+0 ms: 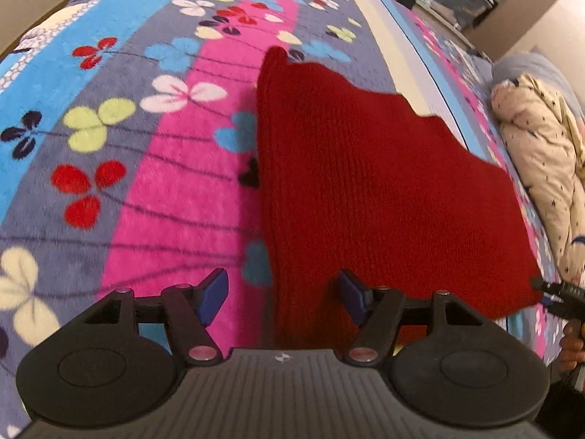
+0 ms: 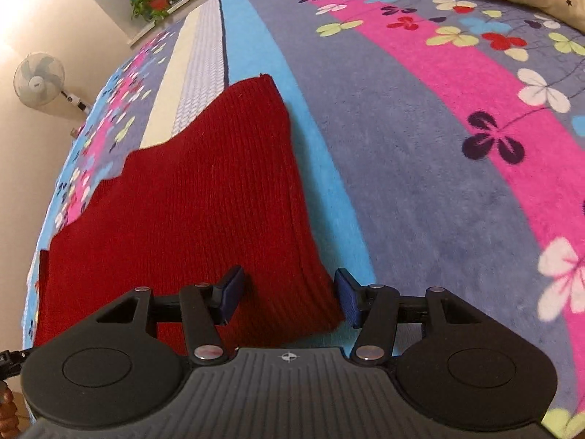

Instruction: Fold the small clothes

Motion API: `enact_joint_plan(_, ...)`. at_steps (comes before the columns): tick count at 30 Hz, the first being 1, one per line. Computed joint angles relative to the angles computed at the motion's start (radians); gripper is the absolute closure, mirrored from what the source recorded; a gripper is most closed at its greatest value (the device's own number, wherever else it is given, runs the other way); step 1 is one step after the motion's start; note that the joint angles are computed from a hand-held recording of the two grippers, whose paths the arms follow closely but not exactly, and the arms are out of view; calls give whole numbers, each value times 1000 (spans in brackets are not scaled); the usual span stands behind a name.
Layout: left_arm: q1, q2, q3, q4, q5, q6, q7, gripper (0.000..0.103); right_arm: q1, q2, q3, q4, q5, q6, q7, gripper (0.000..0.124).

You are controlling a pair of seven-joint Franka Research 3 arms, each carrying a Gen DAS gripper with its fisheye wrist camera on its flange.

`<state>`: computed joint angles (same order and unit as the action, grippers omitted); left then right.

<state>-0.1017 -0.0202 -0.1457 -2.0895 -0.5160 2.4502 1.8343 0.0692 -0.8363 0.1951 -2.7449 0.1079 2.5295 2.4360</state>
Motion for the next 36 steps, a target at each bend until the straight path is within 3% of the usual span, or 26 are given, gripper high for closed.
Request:
enact_joint_plan(1,-2,-13,-2,-14,-9,4,16,43,-7,-3,12,1,-9,0,6,74)
enact_joint_plan(2,-5,-25,-1,-26,-28,11,40,68,-15,-20,27,-4,-19,-3,22,87)
enact_joint_plan(3,-9,-39,1,-39,-50,22,59,86,-23,-32,37,-7,-28,-1,35,105)
enact_joint_plan(6,-25,-92,15,-84,-109,73,98,89,-33,-89,53,-39,-50,54,51,110)
enact_joint_plan(10,-56,-191,75,-144,-307,84,176,90,-86,-257,123,-107,-71,162,148,112)
enact_joint_plan(12,-59,-240,96,-185,-333,91,179,90,-89,-341,140,-132,-54,147,204,112)
enact_joint_plan(15,-41,-226,101,-169,-241,30,43,88,-48,-384,116,-141,-35,47,216,112)
enact_joint_plan(18,-8,-158,50,-116,11,-18,-141,82,3,-293,43,-106,-10,-111,161,110)
enact_joint_plan(20,8,-147,13,-115,195,40,-277,66,-3,-249,41,-89,-10,-175,161,104)
enact_joint_plan(21,2,-158,10,-131,223,92,-295,65,-17,-244,55,-79,-26,-188,167,97)
enact_joint_plan(23,-47,-188,33,-168,168,208,-209,65,-62,-267,108,-65,-84,-221,206,82)
enact_joint_plan(26,-143,-200,79,-182,30,273,-1,65,-106,-340,150,-87,-161,-177,272,81)
enact_joint_plan(29,-166,-175,68,-159,38,236,64,65,-54,-338,108,-123,-170,-44,216,81)
enact_joint_plan(31,-139,-140,39,-127,132,153,2,64,3,-274,76,-111,-152,-25,137,81)
enact_joint_plan(32,-121,-117,22,-104,198,109,-55,64,27,-235,54,-100,-137,-35,95,80)
enact_joint_plan(34,-98,-81,0,-72,289,56,-147,64,70,-136,27,-46,-108,-145,15,80)
enact_joint_plan(35,-97,-79,-5,-71,291,59,-153,63,65,-94,38,-18,-114,-221,-3,74)
enact_joint_plan(36,-96,-80,-10,-74,296,78,-155,63,59,-85,45,-15,-114,-245,1,67)
